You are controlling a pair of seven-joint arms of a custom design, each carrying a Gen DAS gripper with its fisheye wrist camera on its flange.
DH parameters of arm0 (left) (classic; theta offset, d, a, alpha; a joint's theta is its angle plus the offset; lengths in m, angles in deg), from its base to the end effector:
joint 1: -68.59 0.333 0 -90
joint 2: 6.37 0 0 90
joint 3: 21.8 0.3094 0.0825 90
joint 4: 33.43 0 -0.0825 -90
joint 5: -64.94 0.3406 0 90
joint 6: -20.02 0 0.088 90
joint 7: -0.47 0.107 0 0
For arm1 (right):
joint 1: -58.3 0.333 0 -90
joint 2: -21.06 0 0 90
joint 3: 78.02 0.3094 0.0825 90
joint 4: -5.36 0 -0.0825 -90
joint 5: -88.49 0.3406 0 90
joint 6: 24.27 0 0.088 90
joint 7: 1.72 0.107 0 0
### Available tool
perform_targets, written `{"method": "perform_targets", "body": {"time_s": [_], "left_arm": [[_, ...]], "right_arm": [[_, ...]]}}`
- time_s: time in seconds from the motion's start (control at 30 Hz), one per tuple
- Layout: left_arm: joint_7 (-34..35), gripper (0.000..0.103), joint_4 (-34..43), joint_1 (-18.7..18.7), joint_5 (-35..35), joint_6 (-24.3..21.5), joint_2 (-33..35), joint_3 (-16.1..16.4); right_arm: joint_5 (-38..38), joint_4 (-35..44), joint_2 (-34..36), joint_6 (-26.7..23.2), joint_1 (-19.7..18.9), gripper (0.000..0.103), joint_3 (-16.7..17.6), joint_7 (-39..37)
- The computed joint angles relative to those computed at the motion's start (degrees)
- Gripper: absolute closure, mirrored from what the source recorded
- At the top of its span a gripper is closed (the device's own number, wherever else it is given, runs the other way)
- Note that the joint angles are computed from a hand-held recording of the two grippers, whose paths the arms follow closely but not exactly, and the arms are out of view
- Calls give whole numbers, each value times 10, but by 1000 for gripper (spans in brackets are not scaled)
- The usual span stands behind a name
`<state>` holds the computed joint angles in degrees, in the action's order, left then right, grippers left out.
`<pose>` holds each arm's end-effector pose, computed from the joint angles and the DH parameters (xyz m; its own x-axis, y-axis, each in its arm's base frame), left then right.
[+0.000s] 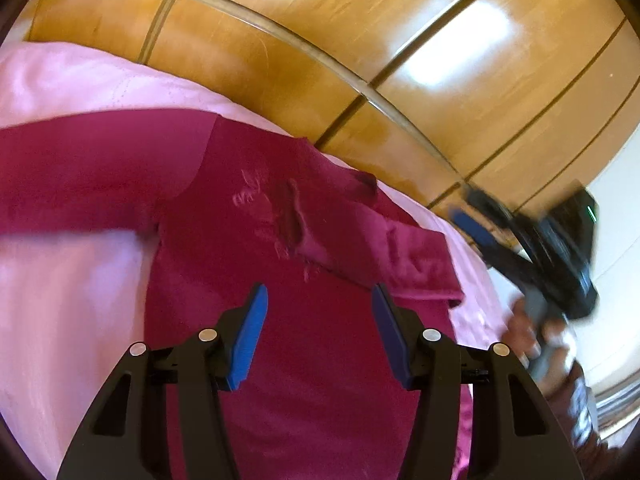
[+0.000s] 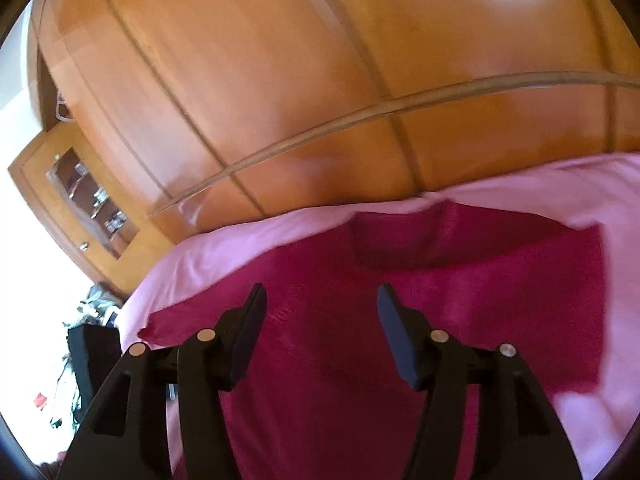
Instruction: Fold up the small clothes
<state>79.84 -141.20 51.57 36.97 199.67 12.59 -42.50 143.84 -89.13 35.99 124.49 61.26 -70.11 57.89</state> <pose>0.5395 -0.3313 0.4657 -0.1372 -0.7933 0.5931 -0.7822 -0.2806 -0.5562 0.6340 0.0947 0.5411 0.2451 -0.7956 -0.5540 -0.7491 0.2073 -0.6292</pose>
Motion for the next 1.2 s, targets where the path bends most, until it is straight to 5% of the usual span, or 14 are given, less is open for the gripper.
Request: {"method": "perform_targets", "body": {"time_s": [0.27,0.5,0.6,0.63,0.77,0.9,0.97,1.07,1.17,1.2], "left_arm": [[-56,50,153,-47,79,-94,98,68],[-121,59,309,-76,150,-210,195,104],[-148,102,357,-97,190,-233,222,127],[-156,101,369,-105,207,-227,229,137],[-174,101,351,-103,228,-158,204,144],[-207,101,283,-104,236,-81,150,176],[-229,101,270,-122,260,-95,137,213],[-271,101,265,-145,310,-148,138,255],[-293,101,291,-142,342,-216,163,256],[-291,101,309,-139,352,-251,177,250]], "right_arm": [[-87,-205,-102,72,-14,45,-76,101],[-103,-183,-49,81,-26,45,-66,148],[-106,-152,-22,79,-34,45,-51,173],[-99,-142,-14,81,-39,45,-45,175],[-69,-123,-3,112,-49,45,-24,159],[-145,-91,19,112,-31,46,-32,204],[-234,-78,33,107,-10,49,-51,262],[-320,-60,53,85,1,76,-61,306],[-376,-55,57,59,-3,76,-56,323],[-385,-61,51,57,-7,69,-52,324]]}}
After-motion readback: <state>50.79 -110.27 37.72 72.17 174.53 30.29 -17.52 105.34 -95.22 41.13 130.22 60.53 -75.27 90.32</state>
